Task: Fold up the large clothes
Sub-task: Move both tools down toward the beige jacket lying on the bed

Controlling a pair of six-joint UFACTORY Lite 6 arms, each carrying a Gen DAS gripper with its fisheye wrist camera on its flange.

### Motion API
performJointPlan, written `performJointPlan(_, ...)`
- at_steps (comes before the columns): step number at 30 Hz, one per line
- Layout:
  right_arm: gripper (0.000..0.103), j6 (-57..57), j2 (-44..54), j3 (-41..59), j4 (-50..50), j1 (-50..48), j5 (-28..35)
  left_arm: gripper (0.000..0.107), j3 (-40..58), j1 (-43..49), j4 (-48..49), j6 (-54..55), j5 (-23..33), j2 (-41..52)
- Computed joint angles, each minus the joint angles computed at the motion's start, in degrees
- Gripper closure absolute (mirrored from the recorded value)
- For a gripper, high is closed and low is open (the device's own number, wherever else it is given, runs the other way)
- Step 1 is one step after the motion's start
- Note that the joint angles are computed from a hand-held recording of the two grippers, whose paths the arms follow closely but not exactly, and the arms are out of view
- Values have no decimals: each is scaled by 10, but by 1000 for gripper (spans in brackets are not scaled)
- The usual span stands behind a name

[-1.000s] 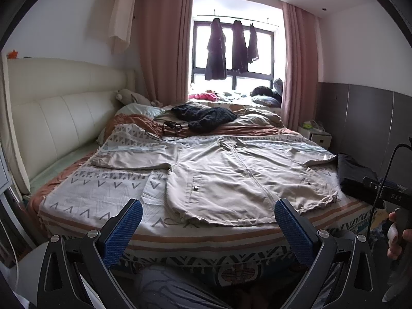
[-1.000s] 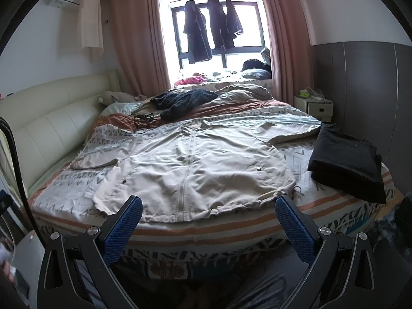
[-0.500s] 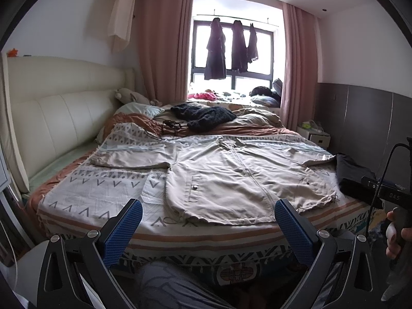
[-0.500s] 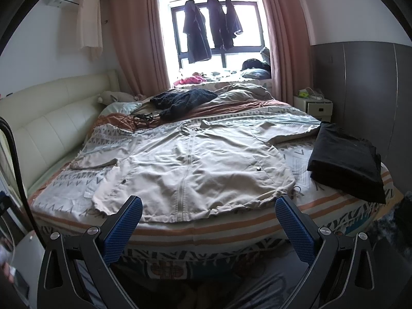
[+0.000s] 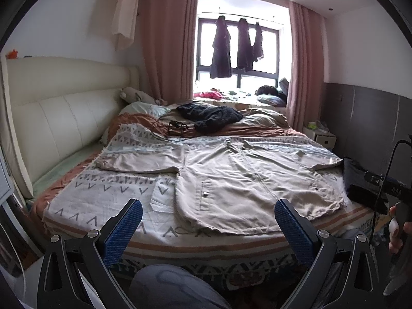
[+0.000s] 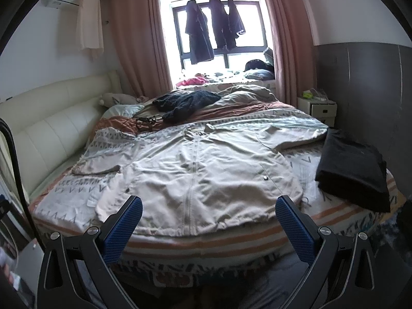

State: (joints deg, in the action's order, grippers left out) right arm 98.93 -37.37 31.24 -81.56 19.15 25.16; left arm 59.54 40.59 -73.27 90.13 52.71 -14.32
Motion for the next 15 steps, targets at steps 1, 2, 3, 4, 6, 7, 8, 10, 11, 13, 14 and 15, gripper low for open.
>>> performJointPlan(1, 0, 0, 17, 16, -2, -5, -6, 4, 13, -3, 4, -9, -5, 11)
performJointPlan(2, 0, 3, 39, 36, -7, -11, -15, 4, 30, -5, 9, -18, -8, 26)
performJointPlan(3, 0, 3, 58, 54, -9, -16, -22, 4, 46, -6, 11, -25, -11, 40)
performJointPlan(4, 0, 7, 76, 70, -16, -17, -25, 4, 61, -7, 14, -31, -13, 53)
performJointPlan(6, 0, 18, 111, 101, -31, -17, -25, 4, 94, -11, 18, -41, -22, 82)
performJointPlan(7, 0, 21, 135, 121, -36, -18, -26, 4, 111, -13, 20, -45, -24, 97)
performJointPlan(8, 0, 19, 161, 144, -35, -19, -28, 4, 127, -13, 21, -47, -24, 112)
performJointPlan(10, 0, 20, 200, 177, -35, -22, -32, 4, 151, -16, 19, -52, -39, 138)
performJointPlan(11, 0, 14, 228, 201, -31, -24, -37, 4, 165, -18, 21, -60, -48, 153)
performJointPlan(13, 0, -19, 272, 243, -5, -25, -41, 4, 200, -21, 30, -82, -53, 189)
performJointPlan(14, 0, -41, 300, 272, 13, -25, -43, 4, 221, -23, 35, -93, -57, 211)
performJointPlan(15, 0, -55, 316, 290, 23, -26, -46, 4, 236, -25, 40, -100, -63, 227)
